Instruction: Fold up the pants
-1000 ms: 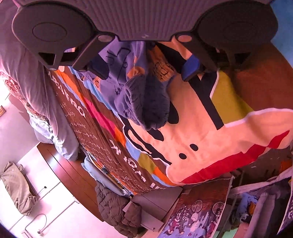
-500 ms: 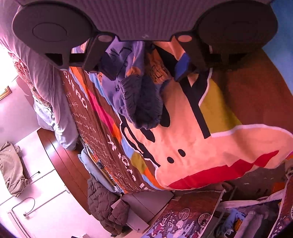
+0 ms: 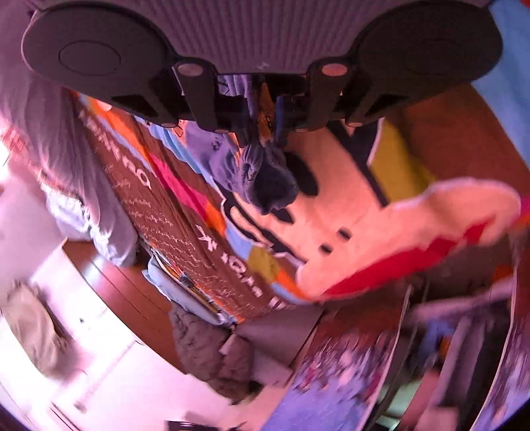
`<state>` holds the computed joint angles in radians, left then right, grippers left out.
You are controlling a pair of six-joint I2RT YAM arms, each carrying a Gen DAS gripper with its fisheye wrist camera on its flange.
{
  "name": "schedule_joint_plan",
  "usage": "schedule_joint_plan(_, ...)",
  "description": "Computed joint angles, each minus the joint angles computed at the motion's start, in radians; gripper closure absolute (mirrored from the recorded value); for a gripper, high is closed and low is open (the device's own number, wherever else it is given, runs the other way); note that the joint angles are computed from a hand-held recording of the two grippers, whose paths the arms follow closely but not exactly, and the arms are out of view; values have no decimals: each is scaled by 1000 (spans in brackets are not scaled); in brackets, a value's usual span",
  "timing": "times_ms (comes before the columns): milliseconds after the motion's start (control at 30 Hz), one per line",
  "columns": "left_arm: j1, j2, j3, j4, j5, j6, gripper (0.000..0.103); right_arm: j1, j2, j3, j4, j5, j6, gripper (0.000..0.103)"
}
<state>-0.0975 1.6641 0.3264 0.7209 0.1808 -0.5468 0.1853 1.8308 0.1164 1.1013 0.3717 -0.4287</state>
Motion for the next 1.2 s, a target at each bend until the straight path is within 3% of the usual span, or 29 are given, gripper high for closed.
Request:
schedule_joint_plan(133,-110,-152,49,-196,-127,60,88,-14,-15,-2,-12,-25,17,13)
schedule_joint_plan(233,-217,-235,137,-366,-227,132,88,-117,-116,-19,-78,-176,59,13)
schedule_joint_plan(367,-378,-282,248,-513,-378,209,88,-450,-388,-42,-293,-613,122,12)
schedule_joint_plan(433,-463,-273,303,-561,-445,225,88,-639,-480,-12,-442,-814,84,11)
schedule_joint_plan(500,-559,-243,361,-593,-520,250,88,-829,-485,41,-555,-991,-8,9)
schedule_joint_plan(600,-700,-161,457,-611,-596,289,88,-1045,-409,149,-691,-1130,-164,8)
schedule_joint_plan(667,-777,-84,528,-625,-625,310,88,-1142,-337,206,-688,-1142,-219,5)
schedule_joint_plan(733,-841,-3,598,-633,-648,330,88,-1197,-266,265,-665,-1117,-192,5)
schedule_joint_plan(967,-1021,334,840,-625,-747,342,86,-1315,-52,557,-851,-1157,-76,5)
schedule_joint_plan(1067,-1047,447,919,-645,-722,364,68,-1343,4,649,-935,-1156,-38,5)
schedule_joint_plan(1133,-1075,490,947,-676,-757,369,39,-1349,19,675,-955,-1154,-37,5)
schedule_joint_plan(1200,-1096,483,906,-637,-795,398,32,-1353,31,697,-978,-1160,-49,5)
